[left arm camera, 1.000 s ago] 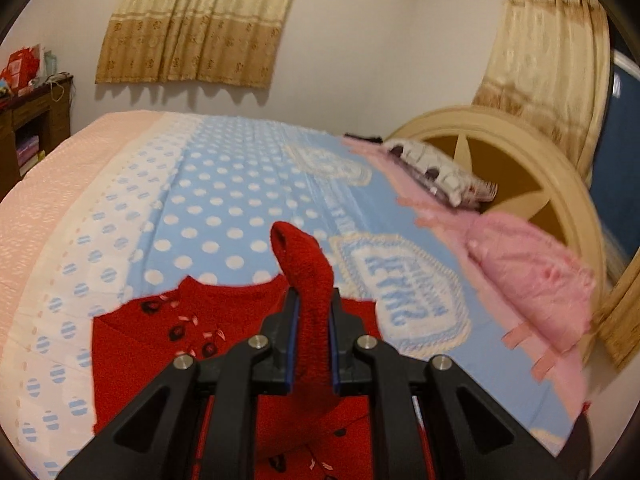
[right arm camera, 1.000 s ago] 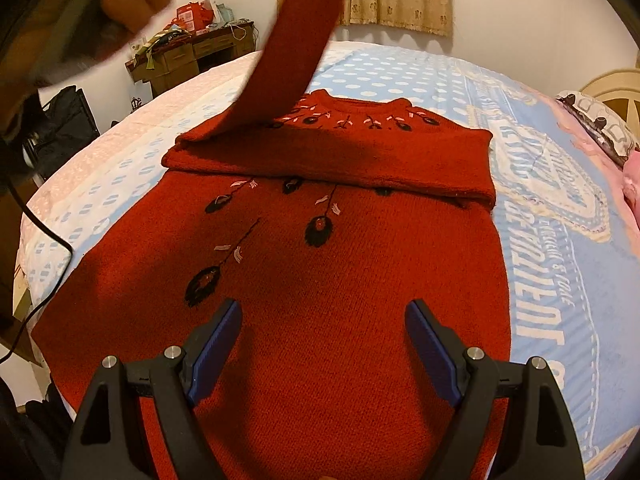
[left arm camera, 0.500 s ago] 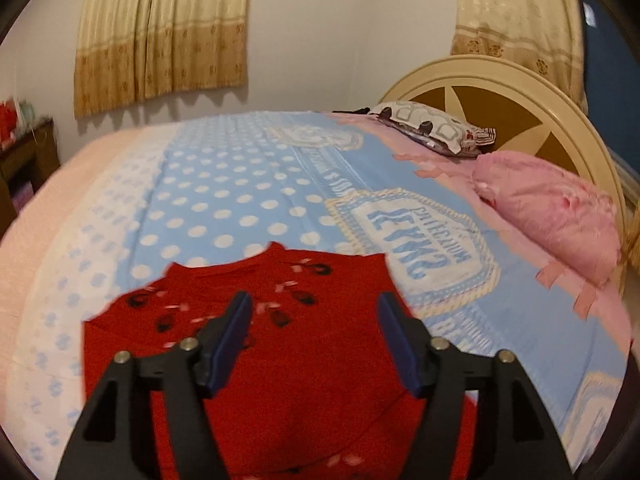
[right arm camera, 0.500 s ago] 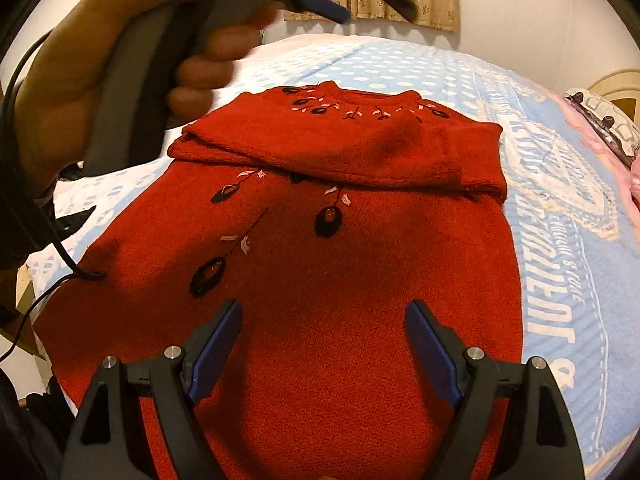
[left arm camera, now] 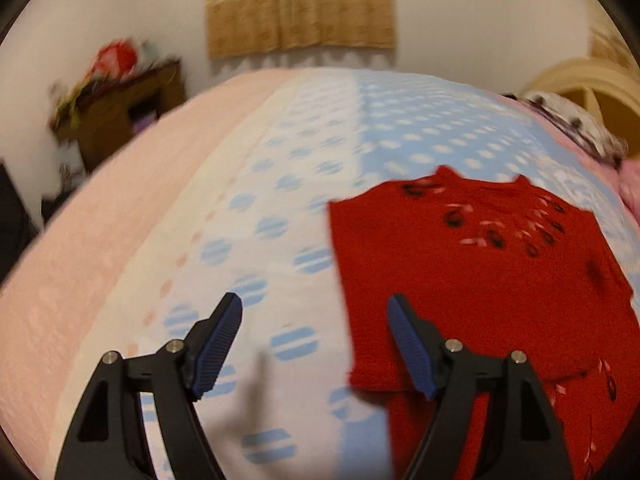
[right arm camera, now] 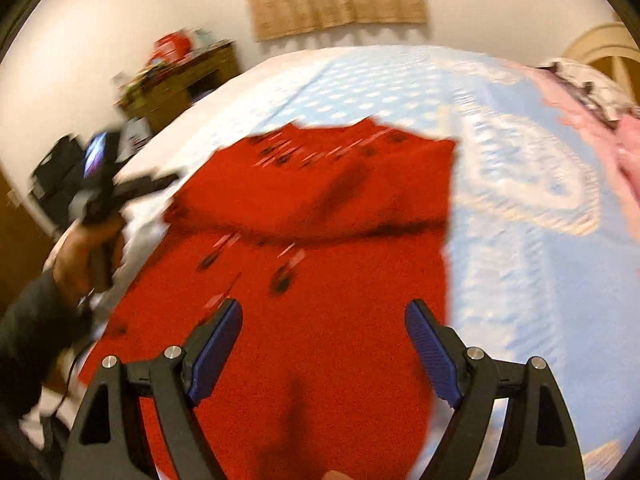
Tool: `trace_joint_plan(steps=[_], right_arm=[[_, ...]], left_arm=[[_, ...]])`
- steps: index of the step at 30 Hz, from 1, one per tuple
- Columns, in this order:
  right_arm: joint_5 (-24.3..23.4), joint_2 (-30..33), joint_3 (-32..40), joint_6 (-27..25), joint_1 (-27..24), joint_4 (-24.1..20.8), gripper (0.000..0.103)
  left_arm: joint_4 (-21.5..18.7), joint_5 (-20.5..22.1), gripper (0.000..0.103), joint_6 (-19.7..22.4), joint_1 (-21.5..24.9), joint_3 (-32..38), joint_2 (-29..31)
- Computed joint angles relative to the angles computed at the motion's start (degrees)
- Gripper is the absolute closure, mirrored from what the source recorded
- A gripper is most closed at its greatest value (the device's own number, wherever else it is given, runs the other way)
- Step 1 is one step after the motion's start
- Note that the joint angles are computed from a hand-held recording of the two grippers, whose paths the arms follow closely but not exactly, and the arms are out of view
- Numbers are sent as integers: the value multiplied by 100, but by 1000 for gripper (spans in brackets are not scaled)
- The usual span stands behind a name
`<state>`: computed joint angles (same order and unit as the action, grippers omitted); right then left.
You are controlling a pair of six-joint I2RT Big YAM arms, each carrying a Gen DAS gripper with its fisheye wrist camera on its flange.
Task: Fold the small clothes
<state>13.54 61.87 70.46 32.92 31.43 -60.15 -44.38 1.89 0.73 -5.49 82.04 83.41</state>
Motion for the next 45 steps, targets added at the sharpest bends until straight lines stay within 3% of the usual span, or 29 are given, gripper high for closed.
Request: trace_joint_plan(steps=[2, 4, 6, 9, 14, 15, 17, 18, 22, 26, 29, 36, 41, 43, 44, 45], right_arm=[[-58, 265, 212, 9, -322, -7, 22], [78, 592, 446, -98, -498, -98, 36], [-132, 863, 612, -121, -681, -112, 49], [-385, 1167, 786, -191, -811, -99, 50], [-503, 1763, 1000, -161, -886, -164, 53], [-401, 1839, 986, -138, -852, -187, 71], [-241, 1805, 936, -257, -757, -91, 85], [-171, 1771, 938, -289, -717, -77, 87], [437, 1318, 803, -335, -500, 19, 88], [883, 1008, 626, -126, -471, -180, 88], [551, 1071, 464, -137, -570, -234, 88], [492, 1028, 263, -28, -600, -333, 88], [663, 1110, 500, -208, -499, -676, 86], [1168, 1187, 703, -267, -337, -867, 67], [1302, 1207, 780, -338, -276, -842, 47], [1343, 1187, 797, -407, -241, -721, 38]], left_arm=[[-58, 222, 25, -184, 45, -56, 76], [1, 288, 25, -211, 62, -127, 61], [41, 493, 24, -271, 128, -180, 25], [106, 698, 14, -322, 203, -262, 35], [73, 861, 14, -279, 228, -256, 86], [98, 862, 14, -267, 230, -272, 77], [119, 864, 11, -272, 239, -291, 62], [123, 856, 9, -287, 242, -292, 61], [121, 838, 9, -280, 241, -293, 58], [92, 671, 3, -174, 181, -277, 71], [-31, 520, 1, -25, 101, -211, 127], [213, 589, 1, -126, 159, -349, -50], [107, 440, 1, -80, 98, -267, 42], [84, 378, 1, -41, 65, -264, 42], [78, 338, 1, -8, 44, -271, 43], [63, 291, 0, 17, 23, -266, 51]])
